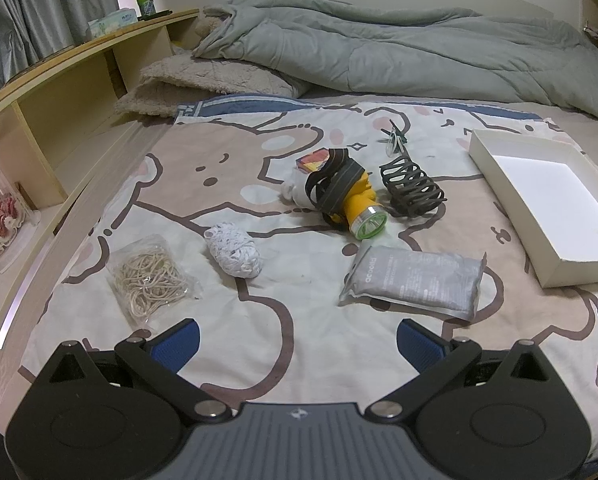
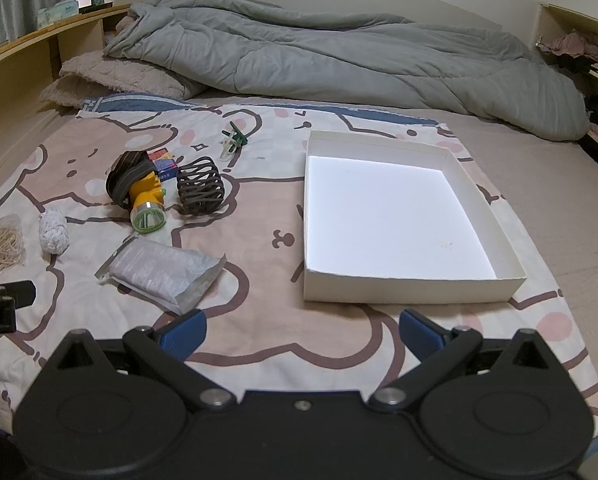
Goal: Organize objects
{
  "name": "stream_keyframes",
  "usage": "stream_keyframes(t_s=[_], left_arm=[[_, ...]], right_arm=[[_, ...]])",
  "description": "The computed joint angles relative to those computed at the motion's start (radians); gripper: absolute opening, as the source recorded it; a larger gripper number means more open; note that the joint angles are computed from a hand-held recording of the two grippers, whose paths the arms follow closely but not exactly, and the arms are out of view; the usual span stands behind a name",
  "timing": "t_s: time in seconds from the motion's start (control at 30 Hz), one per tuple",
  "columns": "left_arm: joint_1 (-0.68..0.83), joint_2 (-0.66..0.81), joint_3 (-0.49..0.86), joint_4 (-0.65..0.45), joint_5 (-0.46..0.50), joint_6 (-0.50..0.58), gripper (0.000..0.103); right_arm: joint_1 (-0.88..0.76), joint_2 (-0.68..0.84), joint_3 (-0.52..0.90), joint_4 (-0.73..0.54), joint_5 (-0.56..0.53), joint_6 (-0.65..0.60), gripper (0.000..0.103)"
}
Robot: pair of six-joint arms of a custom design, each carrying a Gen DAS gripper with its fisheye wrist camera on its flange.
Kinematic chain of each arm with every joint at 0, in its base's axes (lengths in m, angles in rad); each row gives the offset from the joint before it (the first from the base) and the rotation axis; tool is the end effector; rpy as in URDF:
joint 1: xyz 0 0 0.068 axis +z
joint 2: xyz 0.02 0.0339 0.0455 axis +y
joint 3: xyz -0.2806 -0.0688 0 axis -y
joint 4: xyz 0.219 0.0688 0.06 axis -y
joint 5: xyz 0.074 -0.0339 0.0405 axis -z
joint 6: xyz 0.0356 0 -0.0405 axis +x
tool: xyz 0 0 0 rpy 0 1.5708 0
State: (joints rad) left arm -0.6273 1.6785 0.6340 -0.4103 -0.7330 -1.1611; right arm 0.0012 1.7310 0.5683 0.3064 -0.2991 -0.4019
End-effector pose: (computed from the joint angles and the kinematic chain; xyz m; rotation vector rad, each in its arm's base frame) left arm 0.1951 -0.1120 0.1335 -0.7012 2.3568 0.4795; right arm 0.2775 0.0108 0.1317 -0.6078 2.3056 0.1747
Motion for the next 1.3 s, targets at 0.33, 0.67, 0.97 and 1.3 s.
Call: stream_keyframes(t_s=[0.33, 0.67, 0.97, 1.3], left_arm=[[0.01, 0.002, -0.002, 0.008, 0.005, 0.011, 0.103], [0.008, 0.008, 0.001, 0.003, 0.001, 0.007, 0.103], [-0.004, 0.013, 0.005, 0.002, -0.008, 0.006, 0.103], [-0.008, 0.008, 0.002, 0.002, -0.013, 0.01, 0.103]], right_arm=[[0.005, 0.0, 0.003, -0.006, 0.002, -0.007, 0.103], [0.004, 0.004, 0.01, -0.014, 0.008, -0.002, 0.103], [0.005, 0.004, 0.012, -0.015, 0.01, -0.003, 0.103], [0.002, 0.004, 0.012, -0.015, 0.005, -0.01, 0.103]])
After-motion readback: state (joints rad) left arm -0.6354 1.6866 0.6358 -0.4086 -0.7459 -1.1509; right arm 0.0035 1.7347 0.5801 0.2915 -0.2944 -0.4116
